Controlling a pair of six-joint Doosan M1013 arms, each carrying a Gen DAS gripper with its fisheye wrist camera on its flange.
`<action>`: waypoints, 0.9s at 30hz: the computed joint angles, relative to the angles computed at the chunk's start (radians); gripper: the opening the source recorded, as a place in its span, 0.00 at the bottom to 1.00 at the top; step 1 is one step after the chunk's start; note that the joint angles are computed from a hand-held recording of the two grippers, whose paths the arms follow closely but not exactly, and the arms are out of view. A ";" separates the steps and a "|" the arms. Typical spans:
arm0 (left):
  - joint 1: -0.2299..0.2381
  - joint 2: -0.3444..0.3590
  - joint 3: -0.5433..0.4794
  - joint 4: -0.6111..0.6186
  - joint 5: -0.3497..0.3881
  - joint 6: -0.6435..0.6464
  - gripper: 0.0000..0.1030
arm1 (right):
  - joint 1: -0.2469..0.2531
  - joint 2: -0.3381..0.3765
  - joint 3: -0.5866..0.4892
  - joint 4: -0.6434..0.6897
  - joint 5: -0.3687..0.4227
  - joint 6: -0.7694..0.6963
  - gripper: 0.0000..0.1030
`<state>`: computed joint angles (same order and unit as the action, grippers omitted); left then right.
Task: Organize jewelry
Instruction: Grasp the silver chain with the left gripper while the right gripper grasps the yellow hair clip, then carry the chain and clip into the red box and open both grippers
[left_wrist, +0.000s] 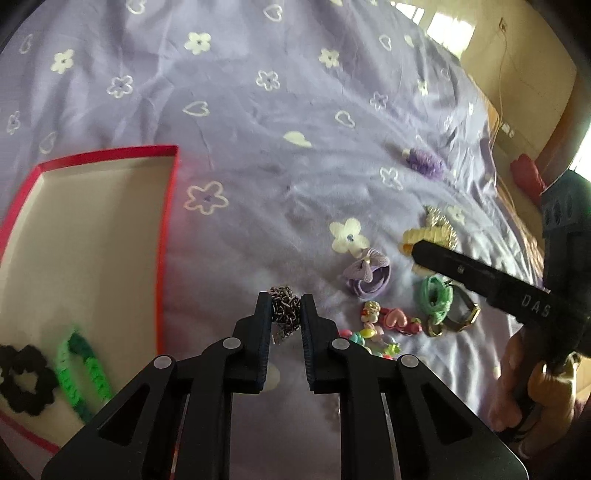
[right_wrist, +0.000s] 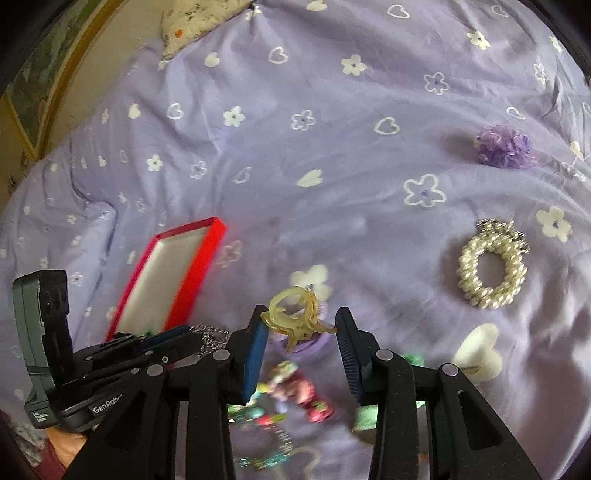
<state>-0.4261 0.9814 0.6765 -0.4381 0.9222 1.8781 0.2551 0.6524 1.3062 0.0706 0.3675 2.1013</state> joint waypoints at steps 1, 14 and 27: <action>0.002 -0.010 0.014 -0.004 -0.012 0.003 0.13 | 0.003 -0.002 0.001 0.016 -0.003 -0.013 0.36; 0.050 -0.118 0.173 -0.050 -0.139 0.016 0.13 | 0.043 0.014 -0.046 0.169 0.010 -0.164 0.36; 0.107 -0.134 0.200 -0.039 -0.190 -0.043 0.13 | 0.089 0.097 -0.202 0.282 0.109 -0.322 0.36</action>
<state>-0.3195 0.8470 0.8766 -0.4775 0.7323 1.8347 0.3446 0.7494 1.1039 0.3529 0.4761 1.7798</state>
